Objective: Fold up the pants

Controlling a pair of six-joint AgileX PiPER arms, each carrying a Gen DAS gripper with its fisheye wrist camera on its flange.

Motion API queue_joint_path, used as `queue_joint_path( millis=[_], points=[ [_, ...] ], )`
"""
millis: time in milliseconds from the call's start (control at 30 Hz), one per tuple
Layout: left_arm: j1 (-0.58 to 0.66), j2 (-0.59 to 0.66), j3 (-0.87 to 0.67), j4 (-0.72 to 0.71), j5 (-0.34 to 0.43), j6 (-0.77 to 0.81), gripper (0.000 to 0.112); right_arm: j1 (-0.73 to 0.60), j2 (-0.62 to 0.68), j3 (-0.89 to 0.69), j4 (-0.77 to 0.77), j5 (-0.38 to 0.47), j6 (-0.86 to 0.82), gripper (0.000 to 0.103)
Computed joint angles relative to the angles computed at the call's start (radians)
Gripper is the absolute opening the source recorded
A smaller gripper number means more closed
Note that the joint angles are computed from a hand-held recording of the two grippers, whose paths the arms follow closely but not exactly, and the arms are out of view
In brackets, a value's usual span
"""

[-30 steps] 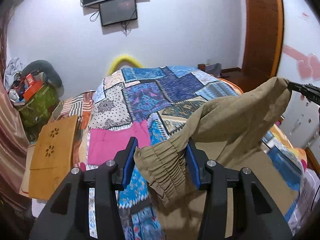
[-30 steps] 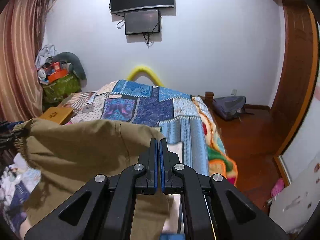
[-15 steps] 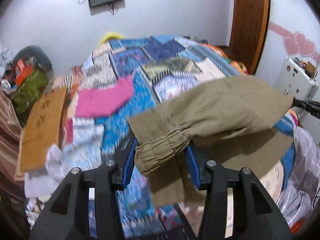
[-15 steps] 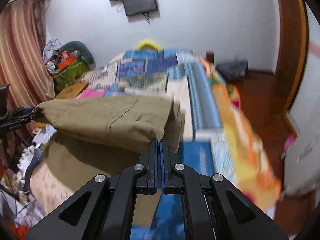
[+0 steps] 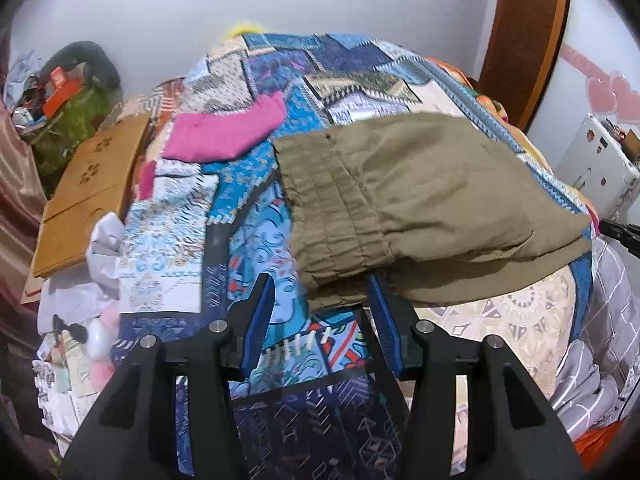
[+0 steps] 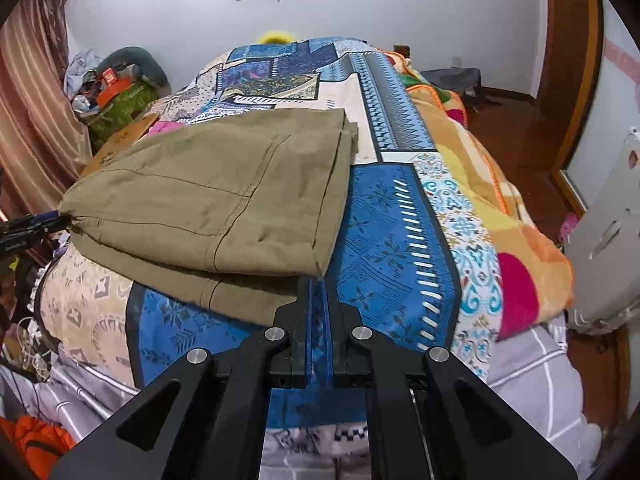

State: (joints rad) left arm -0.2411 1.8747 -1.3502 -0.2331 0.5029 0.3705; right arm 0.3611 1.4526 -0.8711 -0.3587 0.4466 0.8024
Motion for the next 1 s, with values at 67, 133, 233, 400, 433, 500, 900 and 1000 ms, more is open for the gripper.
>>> queue_joint_path(
  millis=[67,133,233,400,433,500,900,1000],
  points=[
    [-0.002,-0.031,0.006,0.020,-0.011,-0.013,0.049,0.011,-0.029,-0.002,-0.021,0.025,0.023,0.005],
    [-0.024,-0.049,-0.006,0.078,-0.010,-0.052,0.053,0.039,-0.053,0.006,-0.063,0.039,0.068,0.016],
    [-0.054,-0.051,-0.043,0.073,0.014,-0.026,0.069,0.083,-0.060,-0.029,-0.133,0.061,0.113,0.046],
    [-0.134,0.002,-0.097,0.119,0.061,0.003,0.075,0.137,-0.006,-0.124,-0.141,0.060,0.051,0.060],
    [-0.150,0.017,-0.107,0.148,0.070,-0.008,0.075,0.144,0.011,-0.143,-0.124,0.047,0.020,0.061],
    [-0.185,0.055,-0.123,0.211,0.081,-0.032,0.075,0.151,0.049,-0.173,-0.079,0.015,-0.052,0.061],
    [-0.181,0.174,-0.308,0.128,0.218,0.053,0.075,0.189,0.328,-0.419,0.269,-0.001,-0.523,0.061],
    [-0.166,0.191,-0.364,0.080,0.263,0.062,0.075,0.203,0.378,-0.475,0.271,0.012,-0.559,0.061]
  ],
)
